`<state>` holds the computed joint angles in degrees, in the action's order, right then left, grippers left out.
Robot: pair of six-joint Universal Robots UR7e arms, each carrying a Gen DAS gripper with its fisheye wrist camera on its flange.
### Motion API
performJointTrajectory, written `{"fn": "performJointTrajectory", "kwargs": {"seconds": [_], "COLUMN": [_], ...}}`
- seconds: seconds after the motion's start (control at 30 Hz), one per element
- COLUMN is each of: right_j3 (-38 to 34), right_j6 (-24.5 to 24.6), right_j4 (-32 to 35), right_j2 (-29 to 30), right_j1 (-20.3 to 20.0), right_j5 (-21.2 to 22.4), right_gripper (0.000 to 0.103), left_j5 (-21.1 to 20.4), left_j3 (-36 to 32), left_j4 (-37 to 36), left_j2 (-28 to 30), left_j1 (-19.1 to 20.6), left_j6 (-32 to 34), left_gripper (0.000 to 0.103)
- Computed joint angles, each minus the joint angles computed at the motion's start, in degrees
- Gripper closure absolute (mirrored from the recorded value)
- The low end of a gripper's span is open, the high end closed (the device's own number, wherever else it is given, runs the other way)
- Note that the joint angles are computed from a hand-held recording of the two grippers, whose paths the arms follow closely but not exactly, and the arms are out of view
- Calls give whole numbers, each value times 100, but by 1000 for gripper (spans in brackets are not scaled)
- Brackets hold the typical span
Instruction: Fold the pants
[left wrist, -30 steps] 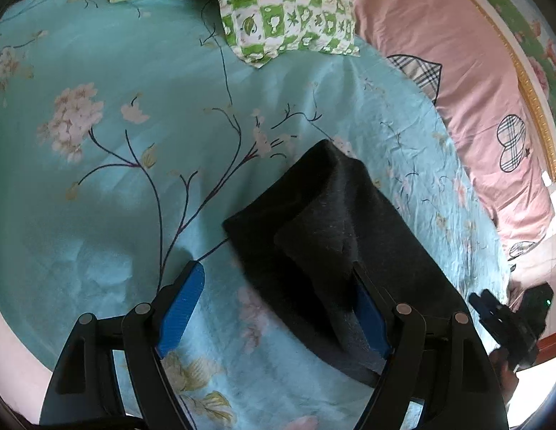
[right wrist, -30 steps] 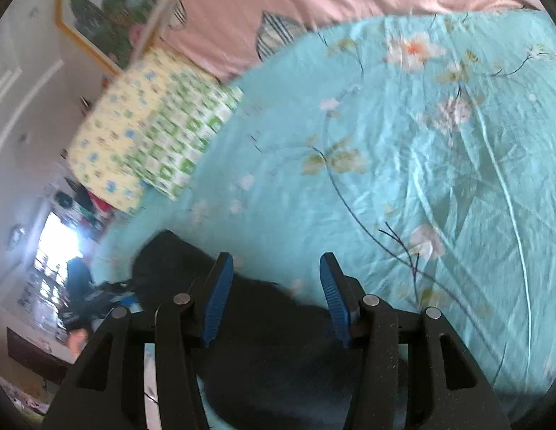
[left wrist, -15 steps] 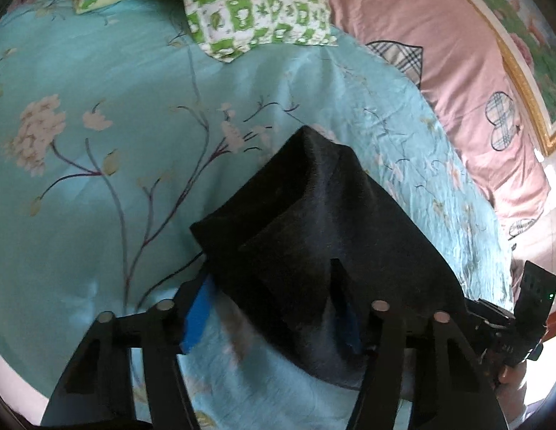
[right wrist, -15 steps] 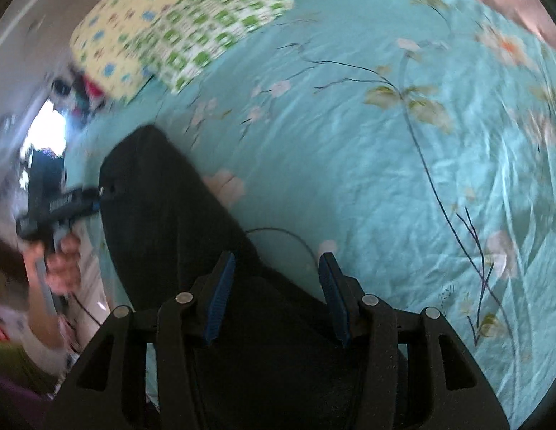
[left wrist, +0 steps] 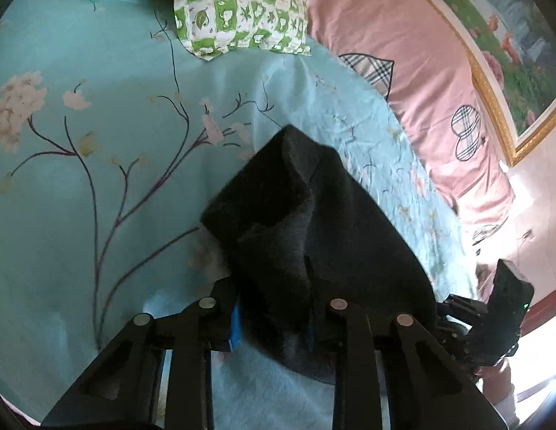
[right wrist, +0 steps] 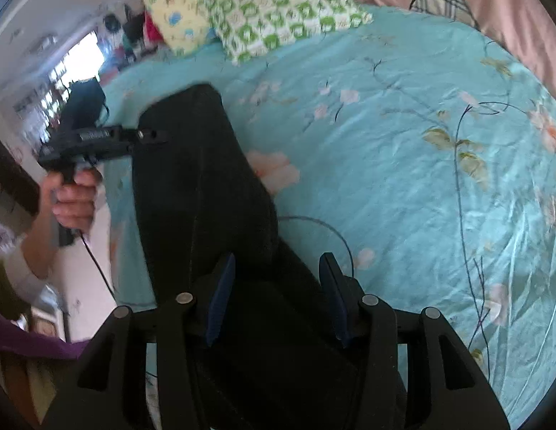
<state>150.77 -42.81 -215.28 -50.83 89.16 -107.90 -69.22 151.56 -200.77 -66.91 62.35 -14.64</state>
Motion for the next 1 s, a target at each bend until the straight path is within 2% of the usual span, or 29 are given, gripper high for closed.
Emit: {"fn": "performJointTrajectory", "kwargs": {"seconds": [0.07, 0.17, 0.23, 0.3, 0.33, 0.37, 0.4, 0.43, 0.57, 0.6, 0.67, 0.7, 0.73, 0.8, 0.83, 0.9, 1.0], "right_j3": [-106, -211, -176, -140, -129, -92, -65, -71, -24, -61, -269, -382, -446, -527, -531, -536, -523], "right_j6": [-29, -12, -15, 29, 69, 110, 145, 257, 818, 908, 1003, 1046, 1150, 1395, 1442, 1564, 1585], "right_j4": [71, 160, 221, 31, -37, -219, -441, -784, -1331, -1403, -1853, -1990, -1957, -1842, -1823, -1692, -1949], "right_j2": [106, 166, 103, 158, 154, 179, 191, 207, -214, -221, 101, 268, 330, 433, 459, 535, 843], "right_j1": [58, 90, 52, 193, 272, 381, 476, 600, 673, 717, 920, 950, 895, 696, 630, 450, 457], "right_j5": [-15, -27, 66, -100, -182, -286, -388, -543, -303, -283, -595, -655, -565, -232, -140, 206, 195], "right_gripper": [52, 55, 65, 77, 79, 84, 97, 101, 101, 101, 103, 103, 103, 103, 103, 103, 103], "left_j5": [263, 313, 316, 354, 410, 445, 465, 479, 475, 622, 864, 841, 616, 335, 343, 235, 198], "left_j3": [20, 21, 37, 134, 207, 292, 389, 468, 709, 752, 788, 737, 634, 452, 388, 300, 330], "left_j4": [-86, -148, -195, -242, -269, -292, -304, -291, -59, -43, -75, 14, 121, 185, 217, 185, 94], "left_j2": [129, 189, 170, 10, -117, -268, -499, -709, -1585, -1662, -1628, -1596, -1538, -1311, -1180, -922, -729], "left_j1": [-178, -215, -251, -394, -516, -633, -791, -930, -1507, -1650, -1746, -1610, -1300, -732, -548, -196, 27], "left_j6": [55, 120, 161, 134, 116, 96, 82, 71, 278, 350, 508, 526, 509, 525, 538, 641, 740], "left_gripper": [81, 86, 88, 90, 90, 90, 90, 90, 90, 90, 90, 90, 90, 90, 90, 90, 88]}}
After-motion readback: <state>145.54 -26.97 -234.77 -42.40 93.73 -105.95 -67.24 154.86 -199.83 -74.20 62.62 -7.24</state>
